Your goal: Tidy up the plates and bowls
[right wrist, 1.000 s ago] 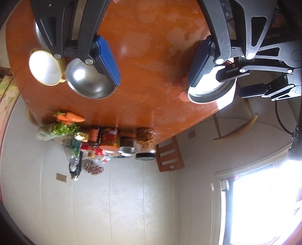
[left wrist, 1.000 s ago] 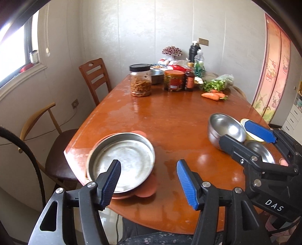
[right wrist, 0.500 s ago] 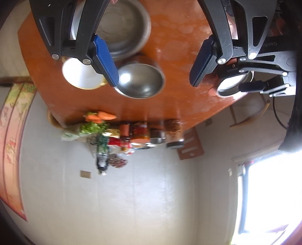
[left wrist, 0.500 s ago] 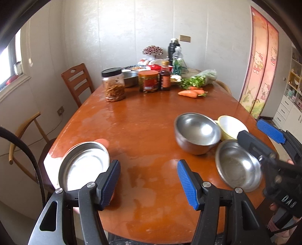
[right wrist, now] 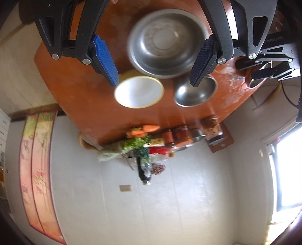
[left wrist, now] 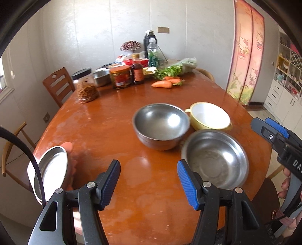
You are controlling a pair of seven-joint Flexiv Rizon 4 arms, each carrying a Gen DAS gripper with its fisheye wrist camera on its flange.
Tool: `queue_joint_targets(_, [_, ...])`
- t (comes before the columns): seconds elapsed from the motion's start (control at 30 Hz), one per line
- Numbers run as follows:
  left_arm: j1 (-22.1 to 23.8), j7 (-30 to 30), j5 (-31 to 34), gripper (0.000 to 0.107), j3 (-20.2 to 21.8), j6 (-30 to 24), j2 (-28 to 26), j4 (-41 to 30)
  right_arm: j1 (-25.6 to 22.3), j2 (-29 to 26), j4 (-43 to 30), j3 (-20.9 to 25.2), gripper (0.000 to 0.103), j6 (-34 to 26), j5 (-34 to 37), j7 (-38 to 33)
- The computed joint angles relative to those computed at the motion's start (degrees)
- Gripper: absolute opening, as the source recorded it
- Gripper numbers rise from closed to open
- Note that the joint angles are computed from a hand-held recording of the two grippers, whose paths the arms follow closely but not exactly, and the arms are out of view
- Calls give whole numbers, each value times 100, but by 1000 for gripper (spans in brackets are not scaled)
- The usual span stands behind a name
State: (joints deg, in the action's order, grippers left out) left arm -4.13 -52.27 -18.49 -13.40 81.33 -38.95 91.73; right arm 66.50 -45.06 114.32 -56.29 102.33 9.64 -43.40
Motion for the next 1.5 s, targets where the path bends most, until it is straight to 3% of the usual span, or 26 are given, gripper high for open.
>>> queue_joint_targets(0.17, [-146,-39,91,62,108,-170,-70,-65,-161,219,164,191,79,-265,-182,-40])
queue_joint_targets(0.33, [-235,-115,133,62,206,-332,-138,-139,-838,469,91,956,79,-333,-490,51])
queue_joint_targets(0.53, [-93,100,-47,62,-56,-710,-222,-197,-1393,564,15,1582,79,-279,-732,202])
queue_joint_targets(0.7, [-223,68,-141,62,22,-943,-389,-401,-1593,466,-74,1768,78,-253,-808,258])
queue_joint_targets(0.87, [-354,-138,-168,62,149,-1156,-586,-709,-1646,305,-181,1793,42,-233,-868,210])
queue_joint_targets(0.97, [-394,-206,-136,62,171,-1229,-674,-818,-1630,211,-233,1787,31,-163,-854,155])
queue_joint_targets(1.1, [-445,-189,-35,58,201,-1196,-757,-874,-1585,131,-299,1772,26,-115,-825,31])
queue_joint_targets(1.17, [-403,-120,-42,43,140,-1263,-767,-861,-1663,148,-358,1906,26,-118,-853,-61])
queue_joint_targets(1.33, [-331,-39,-57,30,115,-1164,-755,-778,-1515,121,-415,1798,26,-289,-891,-82])
queue_joint_targets(1.5, [-217,56,-126,30,92,-1147,-644,-651,-1383,140,-449,1694,26,-424,-1031,-8])
